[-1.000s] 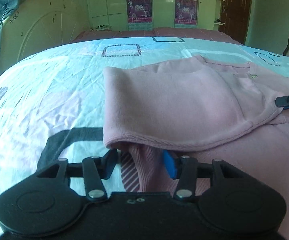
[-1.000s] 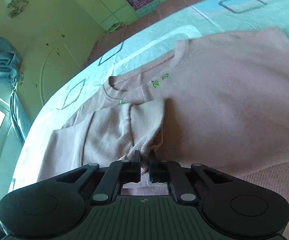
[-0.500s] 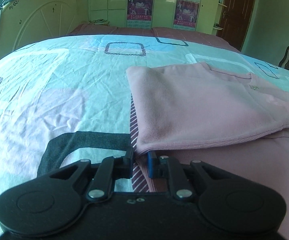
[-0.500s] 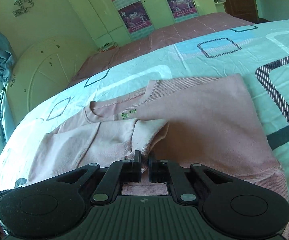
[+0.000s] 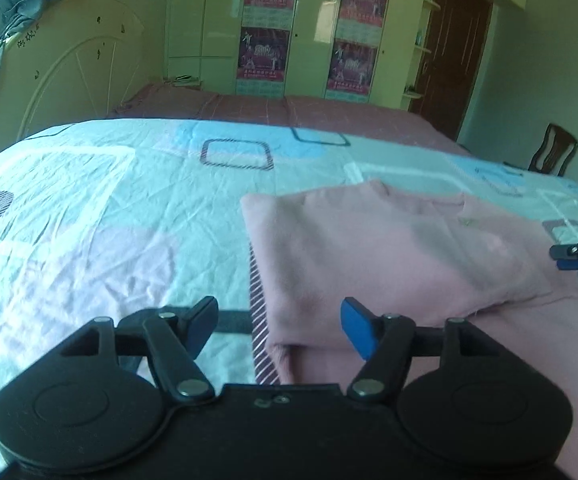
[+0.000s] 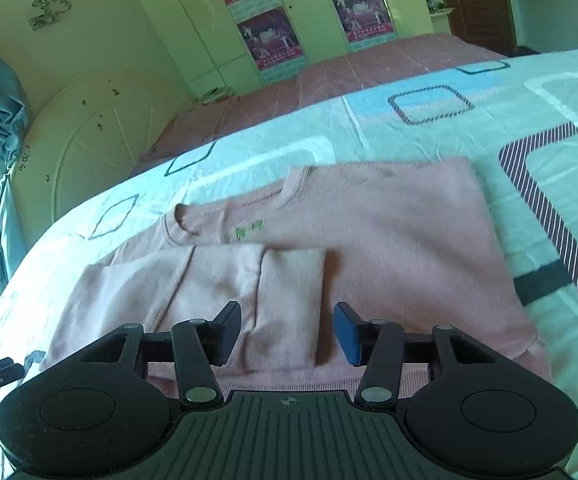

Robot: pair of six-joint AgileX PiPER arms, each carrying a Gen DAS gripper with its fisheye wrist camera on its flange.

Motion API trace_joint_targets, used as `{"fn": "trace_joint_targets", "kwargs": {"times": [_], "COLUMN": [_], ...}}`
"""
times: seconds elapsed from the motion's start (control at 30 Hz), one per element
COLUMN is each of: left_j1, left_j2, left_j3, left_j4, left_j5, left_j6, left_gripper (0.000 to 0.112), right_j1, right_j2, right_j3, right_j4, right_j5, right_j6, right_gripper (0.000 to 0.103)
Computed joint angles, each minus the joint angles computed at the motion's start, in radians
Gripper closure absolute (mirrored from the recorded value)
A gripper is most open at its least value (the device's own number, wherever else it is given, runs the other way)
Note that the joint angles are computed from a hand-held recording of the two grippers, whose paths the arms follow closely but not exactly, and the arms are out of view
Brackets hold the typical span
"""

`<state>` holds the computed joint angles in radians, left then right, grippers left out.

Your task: Fold small clothes

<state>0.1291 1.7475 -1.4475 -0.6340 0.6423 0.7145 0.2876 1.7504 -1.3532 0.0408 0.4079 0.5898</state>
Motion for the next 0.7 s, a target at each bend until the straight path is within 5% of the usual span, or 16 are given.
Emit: {"fn": "trace_joint_targets", "kwargs": {"times": [0.2, 0.23, 0.27, 0.33, 0.43, 0.57, 0.63, 0.7], "left_j1": [-0.118, -0.124, -0.126, -0.115, -0.092, -0.087, -0.097, -0.100], "left_j2": [0.213, 0.251, 0.267, 0.249, 0.186, 0.193, 0.205, 0.214], "left_j3": [-0.238, -0.274, -0.275, -0.231, -0.136, -0.149, -0.162, -0.171], "left_j4": [0.145, 0.170, 0.176, 0.120, -0.011, -0.031, 0.022, 0.048], "left_j5": [0.090, 0.114, 0.103, 0.054, -0.038, -0.037, -0.042, -0.038], "left_j6": [-0.163, -0.200, -0.223, -0.193, -0.084, -0.074, -0.126, -0.165], "left_gripper": [0.064, 0.065, 0.066, 0.066, 0.064, 0.064, 0.064, 0.064], "right_j1": [-0.070, -0.074, -0.074, -0.042, -0.003, 0.052, 0.052, 0.027], "right_j2": [0.192, 0.205, 0.233, 0.230, 0.138, 0.055, 0.097, 0.160], "right_j3": [-0.191, -0.212, -0.269, -0.338, -0.364, -0.366, -0.375, -0.359], "right_j4": [0.243, 0.287, 0.312, 0.242, 0.213, -0.022, -0.101, -0.019], "right_j5": [0.099, 0.111, 0.164, 0.192, 0.111, 0.028, 0.111, 0.182], "right_j6": [-0.163, -0.214, -0.247, -0.268, -0.308, -0.193, -0.163, -0.178], "right_gripper": [0.053, 0.069, 0.097, 0.097, 0.097, 0.097, 0.097, 0.097]}}
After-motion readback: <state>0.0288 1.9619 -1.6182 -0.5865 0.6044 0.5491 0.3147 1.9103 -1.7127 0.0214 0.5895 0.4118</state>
